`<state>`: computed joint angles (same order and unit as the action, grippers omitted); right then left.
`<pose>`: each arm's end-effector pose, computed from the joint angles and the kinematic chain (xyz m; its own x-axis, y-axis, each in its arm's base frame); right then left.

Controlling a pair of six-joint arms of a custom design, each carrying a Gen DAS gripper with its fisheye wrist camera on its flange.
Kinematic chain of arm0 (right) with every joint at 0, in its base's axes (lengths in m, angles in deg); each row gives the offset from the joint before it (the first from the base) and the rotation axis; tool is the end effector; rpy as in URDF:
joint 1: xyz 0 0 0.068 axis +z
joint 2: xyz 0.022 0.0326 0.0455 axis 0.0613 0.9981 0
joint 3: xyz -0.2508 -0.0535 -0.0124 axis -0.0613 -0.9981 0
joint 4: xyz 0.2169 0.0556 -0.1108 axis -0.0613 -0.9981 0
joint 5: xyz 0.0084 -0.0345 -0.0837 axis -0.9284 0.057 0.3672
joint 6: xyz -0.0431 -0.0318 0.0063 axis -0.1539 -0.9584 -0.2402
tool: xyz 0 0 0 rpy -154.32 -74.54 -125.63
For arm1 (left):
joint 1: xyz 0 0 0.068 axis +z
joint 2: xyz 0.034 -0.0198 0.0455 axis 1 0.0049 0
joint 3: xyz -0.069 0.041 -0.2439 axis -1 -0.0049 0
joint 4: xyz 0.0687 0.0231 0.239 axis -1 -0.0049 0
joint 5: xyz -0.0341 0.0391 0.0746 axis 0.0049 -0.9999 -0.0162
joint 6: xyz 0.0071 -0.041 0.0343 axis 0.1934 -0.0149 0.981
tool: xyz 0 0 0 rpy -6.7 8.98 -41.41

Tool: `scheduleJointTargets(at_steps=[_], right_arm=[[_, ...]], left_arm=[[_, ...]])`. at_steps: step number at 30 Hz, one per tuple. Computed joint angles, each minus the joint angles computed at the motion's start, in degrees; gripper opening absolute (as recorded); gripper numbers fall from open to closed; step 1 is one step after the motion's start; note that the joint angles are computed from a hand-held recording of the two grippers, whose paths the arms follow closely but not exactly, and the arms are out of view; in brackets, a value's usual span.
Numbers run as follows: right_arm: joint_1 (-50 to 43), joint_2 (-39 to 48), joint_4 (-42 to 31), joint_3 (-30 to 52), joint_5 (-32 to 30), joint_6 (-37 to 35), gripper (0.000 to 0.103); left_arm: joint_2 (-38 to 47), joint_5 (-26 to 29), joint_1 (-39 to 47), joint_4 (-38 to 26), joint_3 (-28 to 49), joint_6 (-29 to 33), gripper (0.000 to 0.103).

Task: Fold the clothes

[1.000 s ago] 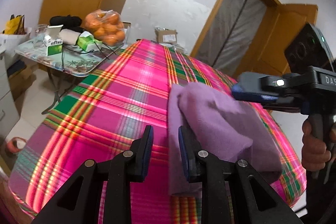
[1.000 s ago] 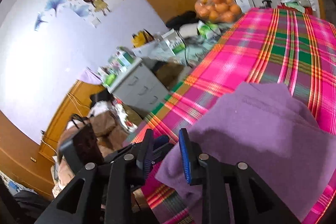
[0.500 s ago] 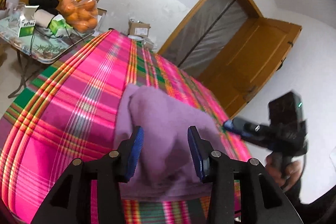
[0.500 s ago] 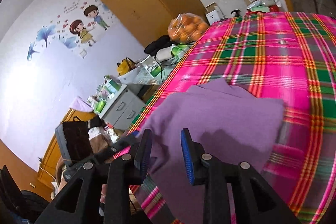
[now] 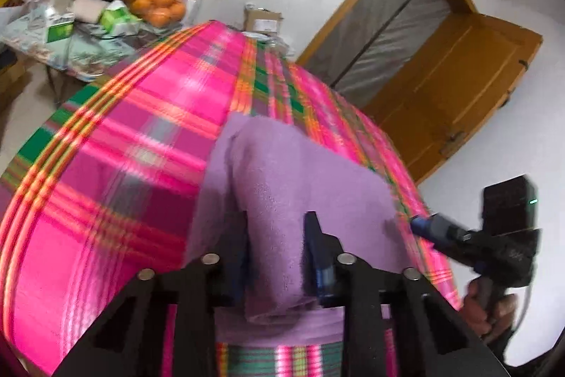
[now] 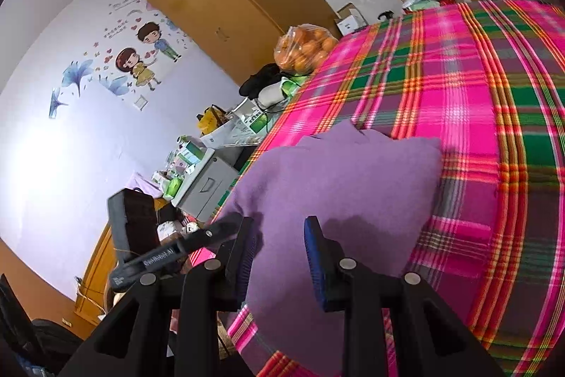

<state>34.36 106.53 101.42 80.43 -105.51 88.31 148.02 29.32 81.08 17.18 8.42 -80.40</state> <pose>0.2529 0.1721 0.0988 -0.8152 -0.0254 -0.5786 -0.4711 0.6102 0.6370 0.1843 -0.0392 0.1158 -0.6728 -0.4021 -0.6211 0.0556 0.8096 -0.5844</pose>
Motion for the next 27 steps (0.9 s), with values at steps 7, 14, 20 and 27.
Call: scheduleJointTargets(at_steps=[7,14,20,27], right_arm=[[-1.65,0.10,1.41,-1.07,-0.14,0.52,0.031],[-1.34,2.21,1.74,0.27,-0.71,0.71,0.031],[-0.24,3.35,0.60,1.98,-0.39,0.54,0.031],[-0.35,2.03,1.87,-0.06,0.37,1.05,0.031]], left_arm=[[23.95,30.47,12.76,43.37,-0.67,-11.85,0.028],[42.11,35.76,26.51,44.85,-0.35,-7.52,0.026],[25.98,33.72,28.42,32.34,-6.74,1.06,0.026],[8.90,18.38,14.54,11.32,-1.21,3.31,0.055]])
